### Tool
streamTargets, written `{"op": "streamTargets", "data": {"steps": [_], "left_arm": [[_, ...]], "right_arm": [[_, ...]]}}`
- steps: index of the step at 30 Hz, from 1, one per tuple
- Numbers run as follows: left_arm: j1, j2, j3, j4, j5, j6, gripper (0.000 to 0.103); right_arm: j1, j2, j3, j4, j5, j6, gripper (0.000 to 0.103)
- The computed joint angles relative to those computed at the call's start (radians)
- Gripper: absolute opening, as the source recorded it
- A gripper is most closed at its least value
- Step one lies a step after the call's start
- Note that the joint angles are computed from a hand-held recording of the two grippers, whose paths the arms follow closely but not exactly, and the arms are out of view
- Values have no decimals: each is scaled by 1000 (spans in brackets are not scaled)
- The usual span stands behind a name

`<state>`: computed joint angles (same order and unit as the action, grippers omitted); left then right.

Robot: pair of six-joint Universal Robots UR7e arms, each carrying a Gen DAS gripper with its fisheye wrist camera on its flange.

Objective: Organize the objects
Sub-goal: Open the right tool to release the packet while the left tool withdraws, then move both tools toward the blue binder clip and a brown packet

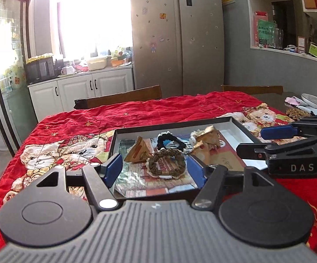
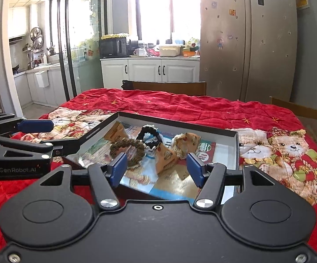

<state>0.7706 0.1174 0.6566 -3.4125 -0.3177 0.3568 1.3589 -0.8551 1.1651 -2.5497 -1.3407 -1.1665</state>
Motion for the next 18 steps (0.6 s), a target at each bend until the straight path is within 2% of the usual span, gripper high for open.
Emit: {"op": "streamTargets", "data": {"steps": [6, 18], "left_arm": [[-24, -29, 89, -16, 7, -20, 79], [-43, -89, 248, 47, 22, -157, 79]], "right_arm": [[-21, -73, 99, -16, 14, -26, 62], [-51, -161, 224, -31, 33, -65, 66]]}}
